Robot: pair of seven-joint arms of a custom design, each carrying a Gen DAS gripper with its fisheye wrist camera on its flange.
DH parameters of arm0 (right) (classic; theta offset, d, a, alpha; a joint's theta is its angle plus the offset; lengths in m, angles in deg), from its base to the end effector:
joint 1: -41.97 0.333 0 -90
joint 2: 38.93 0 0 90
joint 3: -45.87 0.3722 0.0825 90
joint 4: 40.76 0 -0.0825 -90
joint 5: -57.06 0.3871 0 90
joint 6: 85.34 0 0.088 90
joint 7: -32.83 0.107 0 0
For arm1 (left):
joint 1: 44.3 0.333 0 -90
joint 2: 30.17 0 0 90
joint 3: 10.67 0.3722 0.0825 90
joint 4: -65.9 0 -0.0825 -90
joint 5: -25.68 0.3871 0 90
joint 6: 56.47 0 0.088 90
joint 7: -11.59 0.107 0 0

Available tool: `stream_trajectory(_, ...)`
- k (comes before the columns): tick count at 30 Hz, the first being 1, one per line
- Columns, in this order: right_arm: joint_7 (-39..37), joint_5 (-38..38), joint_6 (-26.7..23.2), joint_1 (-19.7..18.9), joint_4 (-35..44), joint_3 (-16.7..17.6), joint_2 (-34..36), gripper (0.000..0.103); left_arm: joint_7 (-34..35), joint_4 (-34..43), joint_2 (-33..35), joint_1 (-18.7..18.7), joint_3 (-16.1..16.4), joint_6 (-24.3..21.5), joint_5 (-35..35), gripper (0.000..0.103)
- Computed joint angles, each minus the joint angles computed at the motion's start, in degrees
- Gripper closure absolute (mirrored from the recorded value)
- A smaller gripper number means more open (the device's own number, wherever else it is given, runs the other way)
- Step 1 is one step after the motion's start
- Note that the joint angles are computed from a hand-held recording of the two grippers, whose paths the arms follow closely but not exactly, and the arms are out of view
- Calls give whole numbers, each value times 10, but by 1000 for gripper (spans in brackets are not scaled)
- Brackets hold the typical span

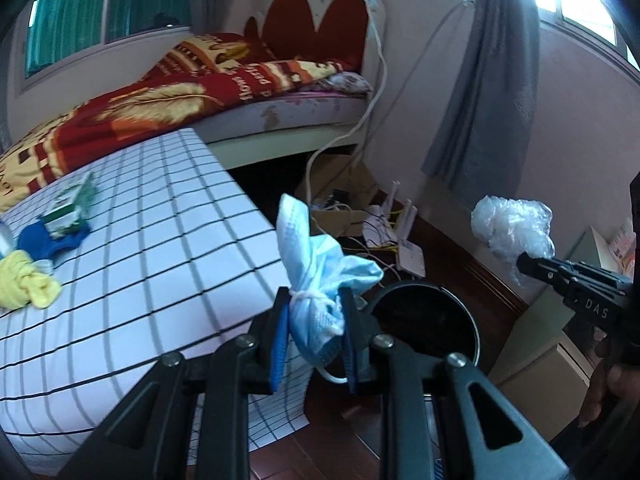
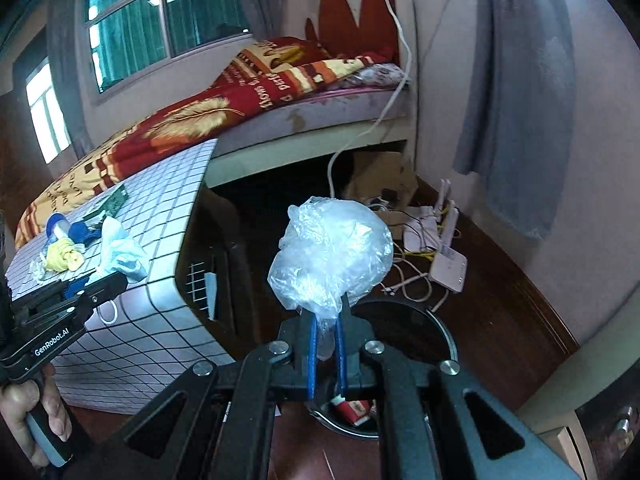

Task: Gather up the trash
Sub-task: 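Lift both held bags and carry them over the black bin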

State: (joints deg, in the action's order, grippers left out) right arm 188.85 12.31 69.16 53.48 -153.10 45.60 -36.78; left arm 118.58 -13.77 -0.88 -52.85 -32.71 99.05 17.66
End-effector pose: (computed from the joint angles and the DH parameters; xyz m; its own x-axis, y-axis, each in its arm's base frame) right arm 0.5987 0.1430 0.5823 -0.3035 -0.9465 -0.1094 -0.5997 0.2790 -0.7500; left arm 0.7104 -0.3199 0.5791 -0.5977 -0.7962 0.0937 -0.5561 0.3275 -0.7639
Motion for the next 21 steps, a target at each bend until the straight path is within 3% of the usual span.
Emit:
stream_trajectory(9, 19, -3, -7, -25, -52, 5, -34, 95, 20, 16, 19, -20, -16, -23, -3, 78)
stream_trajectory(21, 2, 29, 12, -59, -106, 7, -45, 95, 29, 65, 62, -59, -10, -71, 10, 78)
